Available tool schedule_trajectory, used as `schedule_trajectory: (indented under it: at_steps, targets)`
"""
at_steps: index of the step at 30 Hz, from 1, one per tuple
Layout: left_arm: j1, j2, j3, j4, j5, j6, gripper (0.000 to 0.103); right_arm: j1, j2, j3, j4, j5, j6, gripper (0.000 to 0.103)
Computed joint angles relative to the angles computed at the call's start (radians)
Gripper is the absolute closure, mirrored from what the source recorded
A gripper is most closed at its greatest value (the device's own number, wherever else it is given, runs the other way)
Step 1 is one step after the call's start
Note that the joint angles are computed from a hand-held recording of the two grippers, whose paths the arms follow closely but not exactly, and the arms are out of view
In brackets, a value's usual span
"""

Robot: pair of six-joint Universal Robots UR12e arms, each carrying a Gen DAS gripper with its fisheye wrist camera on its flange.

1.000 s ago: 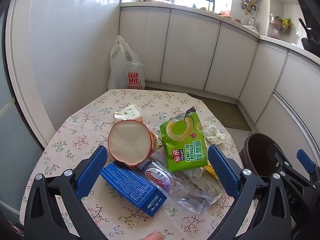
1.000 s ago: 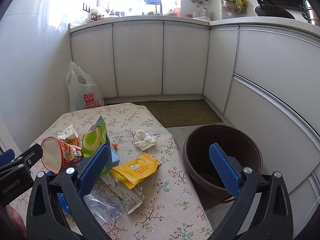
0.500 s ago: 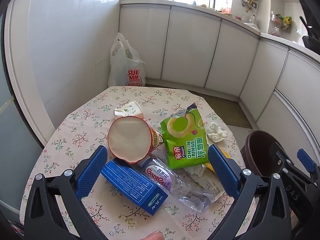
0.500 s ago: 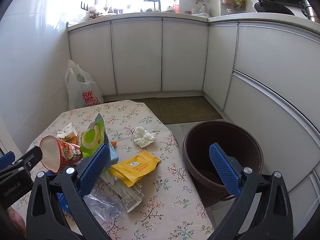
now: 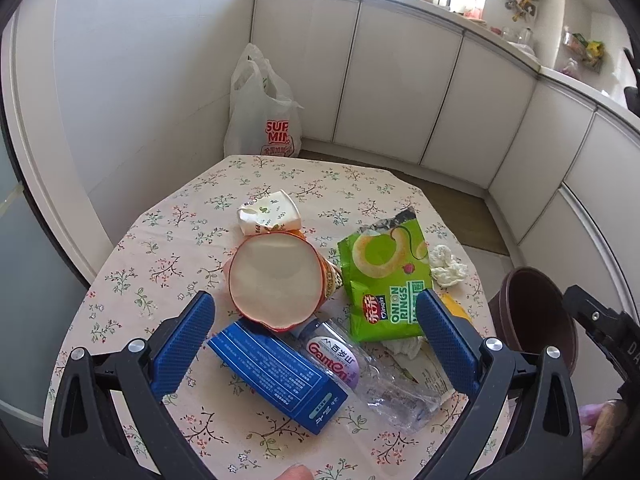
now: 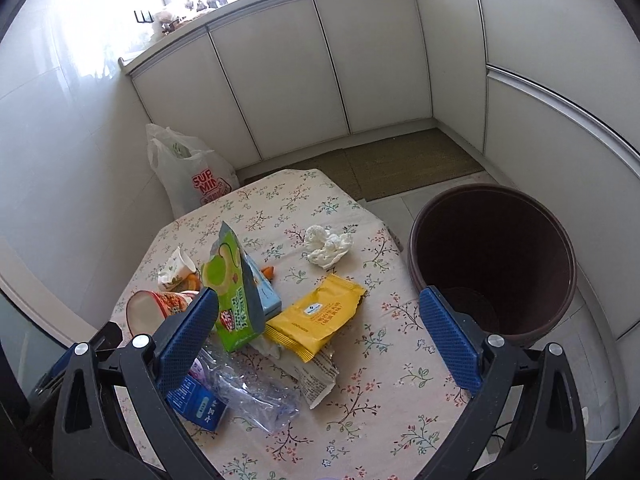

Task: Collect trash
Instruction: 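Reach down and grasp the white leaf-print paper cup with the left tool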

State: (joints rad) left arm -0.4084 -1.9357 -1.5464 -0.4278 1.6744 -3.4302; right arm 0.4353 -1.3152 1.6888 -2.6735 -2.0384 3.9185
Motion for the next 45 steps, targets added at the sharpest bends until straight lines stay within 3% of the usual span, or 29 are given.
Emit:
schedule_trajectory:
  at_steps: [5, 8, 13, 16, 20, 22, 26, 29, 33, 39, 45]
  targets:
    - [0.015, -0.051, 0.129, -0.144, 0.051, 0.059, 0.006, -0.011, 0.023, -0.053, 0.06, 0.036, -0.051, 0.007]
    - [0.031, -0.091, 0.222, -0.241, 0.047, 0.038, 0.006, -0.015, 0.037, -0.055, 0.045, 0.05, -0.079, 0.007]
    - [0.066, -0.187, 0.413, -0.469, -0.019, -0.031, 0.006, -0.031, 0.057, -0.061, 0.093, 0.095, -0.1, 0.007]
    - [0.091, -0.251, 0.506, -0.571, -0.111, -0.072, 0.006, -0.04, 0.061, -0.063, 0.09, 0.106, -0.112, 0.007]
    - [0.105, -0.341, 0.619, -0.703, -0.117, -0.142, 0.006, -0.052, 0.068, -0.067, 0.096, 0.127, -0.1, 0.007]
    - [0.118, -0.377, 0.661, -0.753, -0.164, -0.191, 0.006, -0.06, 0.07, -0.072, 0.096, 0.157, -0.107, 0.007]
    - [0.14, -0.426, 0.708, -0.792, -0.251, -0.305, 0.006, -0.061, 0.083, -0.085, 0.068, 0.142, -0.147, 0.007]
    - [0.138, -0.461, 0.76, -0.847, -0.227, -0.336, 0.006, -0.061, 0.093, -0.098, 0.069, 0.11, -0.16, 0.007]
    - [0.14, -0.497, 0.81, -0.903, -0.23, -0.382, 0.006, -0.076, 0.094, -0.099, 0.067, 0.143, -0.142, 0.007]
    - [0.141, -0.542, 0.886, -0.998, -0.265, -0.386, 0.006, -0.087, 0.094, -0.1, 0.092, 0.159, -0.121, 0.007]
    - [0.143, -0.532, 0.875, -1.01, -0.248, -0.408, 0.006, -0.098, 0.087, -0.09, 0.091, 0.182, -0.082, 0.007]
